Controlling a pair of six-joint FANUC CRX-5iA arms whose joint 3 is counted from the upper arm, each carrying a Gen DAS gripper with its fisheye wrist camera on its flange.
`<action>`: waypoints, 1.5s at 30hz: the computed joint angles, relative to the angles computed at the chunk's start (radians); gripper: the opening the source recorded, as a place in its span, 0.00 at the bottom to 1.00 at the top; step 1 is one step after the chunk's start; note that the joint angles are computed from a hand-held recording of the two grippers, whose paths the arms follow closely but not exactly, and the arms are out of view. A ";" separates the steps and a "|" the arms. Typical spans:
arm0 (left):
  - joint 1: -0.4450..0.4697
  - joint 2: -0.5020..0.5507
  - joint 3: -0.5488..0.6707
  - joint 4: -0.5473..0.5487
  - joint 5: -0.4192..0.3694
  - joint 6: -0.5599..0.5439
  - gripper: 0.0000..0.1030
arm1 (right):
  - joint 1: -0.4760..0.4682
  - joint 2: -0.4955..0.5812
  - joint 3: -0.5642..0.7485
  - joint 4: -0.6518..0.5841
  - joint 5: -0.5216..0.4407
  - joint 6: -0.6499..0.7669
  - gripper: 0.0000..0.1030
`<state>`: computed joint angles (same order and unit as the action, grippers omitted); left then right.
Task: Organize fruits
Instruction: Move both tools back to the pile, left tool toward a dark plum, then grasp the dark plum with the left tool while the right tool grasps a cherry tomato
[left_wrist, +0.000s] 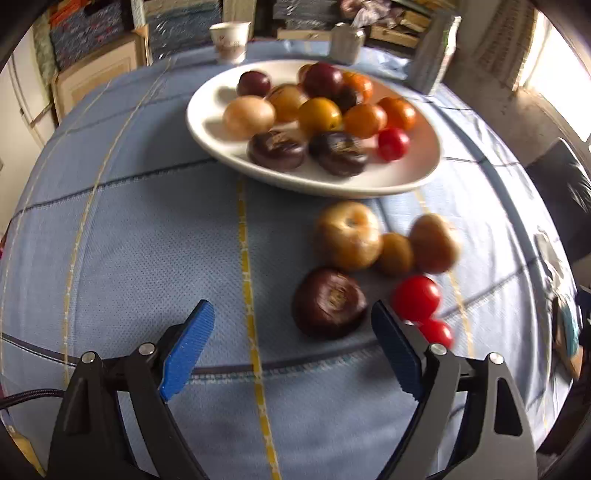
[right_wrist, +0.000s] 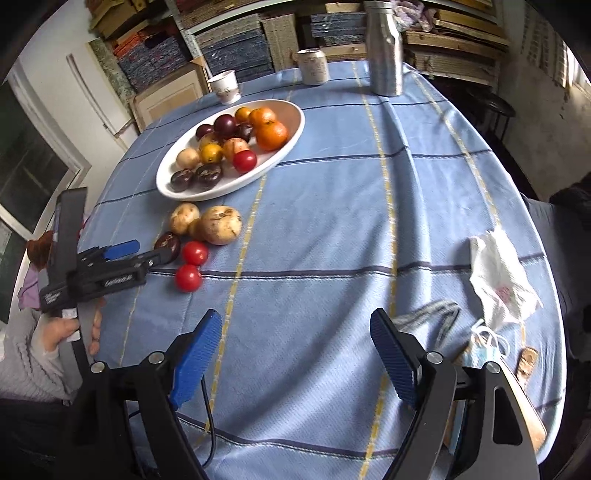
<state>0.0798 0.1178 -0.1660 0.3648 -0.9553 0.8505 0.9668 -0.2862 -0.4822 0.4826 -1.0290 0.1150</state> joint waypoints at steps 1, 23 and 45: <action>0.002 0.006 0.004 0.003 -0.001 0.007 0.89 | 0.004 -0.003 -0.003 0.004 -0.004 -0.008 0.81; 0.032 -0.032 0.000 -0.074 0.049 0.044 0.96 | 0.007 0.034 0.035 -0.016 0.007 0.079 0.82; 0.017 0.021 0.055 -0.090 -0.002 0.040 0.82 | -0.074 0.227 0.205 -0.239 0.234 0.468 0.63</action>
